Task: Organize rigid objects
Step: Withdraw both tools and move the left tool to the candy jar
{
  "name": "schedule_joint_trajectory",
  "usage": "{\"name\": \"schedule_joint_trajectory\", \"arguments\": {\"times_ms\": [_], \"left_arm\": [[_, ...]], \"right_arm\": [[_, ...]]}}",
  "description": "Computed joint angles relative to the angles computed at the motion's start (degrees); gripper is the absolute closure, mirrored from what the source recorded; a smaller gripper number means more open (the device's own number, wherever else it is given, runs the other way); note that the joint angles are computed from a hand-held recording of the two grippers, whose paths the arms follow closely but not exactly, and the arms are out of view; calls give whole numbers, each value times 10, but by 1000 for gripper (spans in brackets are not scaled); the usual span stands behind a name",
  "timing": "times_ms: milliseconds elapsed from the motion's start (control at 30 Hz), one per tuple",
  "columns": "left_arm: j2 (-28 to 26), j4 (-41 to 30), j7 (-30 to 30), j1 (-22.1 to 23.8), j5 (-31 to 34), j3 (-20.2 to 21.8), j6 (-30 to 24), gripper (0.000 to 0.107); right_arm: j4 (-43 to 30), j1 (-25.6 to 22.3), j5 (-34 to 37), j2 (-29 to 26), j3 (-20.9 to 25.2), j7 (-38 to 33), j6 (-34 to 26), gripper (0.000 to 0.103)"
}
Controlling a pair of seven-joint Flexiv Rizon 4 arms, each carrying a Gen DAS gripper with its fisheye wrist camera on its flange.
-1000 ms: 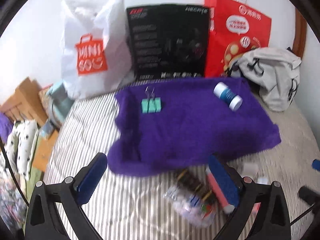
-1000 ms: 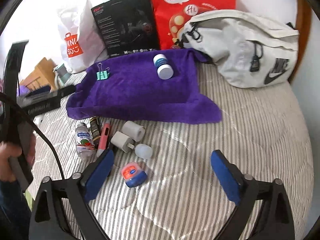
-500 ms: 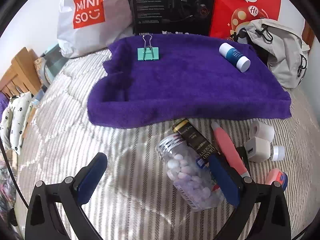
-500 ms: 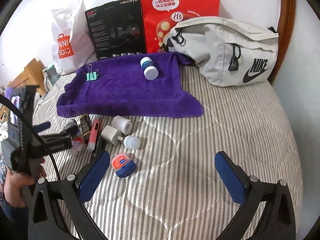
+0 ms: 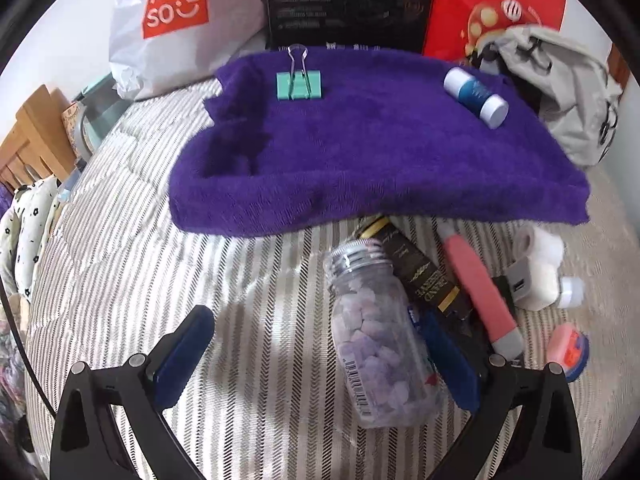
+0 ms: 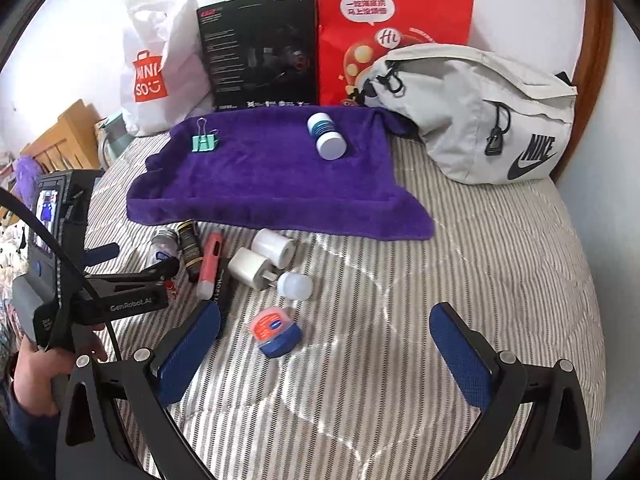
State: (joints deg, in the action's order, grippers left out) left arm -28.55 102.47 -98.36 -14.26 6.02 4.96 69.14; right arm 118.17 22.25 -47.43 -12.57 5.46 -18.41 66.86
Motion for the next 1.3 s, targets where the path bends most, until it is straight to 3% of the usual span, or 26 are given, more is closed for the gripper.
{"name": "schedule_joint_trajectory", "arguments": {"times_ms": [100,267,533,767,933,1300], "left_arm": [[-3,-1,-10,-11,19,12,15,4],[2,17,-5,5,-2,-2,39,4],[19,51,45,39,-79,-47,91,4],[-3,13,-5,-4,-71,2,57,4],[-7,21,9,22,-91,-32,52,4],[-8,26,21,26,-100,-36,54,4]], "right_arm": [[-3,-2,19,-5,4,-16,0,0],[-7,-1,38,-8,4,-30,-16,0],[-13,3,68,-14,9,-51,-35,0],[-17,6,87,-20,10,-64,-41,0],[-20,7,101,-23,11,-76,-46,0],[-24,10,118,-30,12,-93,-54,0]]}}
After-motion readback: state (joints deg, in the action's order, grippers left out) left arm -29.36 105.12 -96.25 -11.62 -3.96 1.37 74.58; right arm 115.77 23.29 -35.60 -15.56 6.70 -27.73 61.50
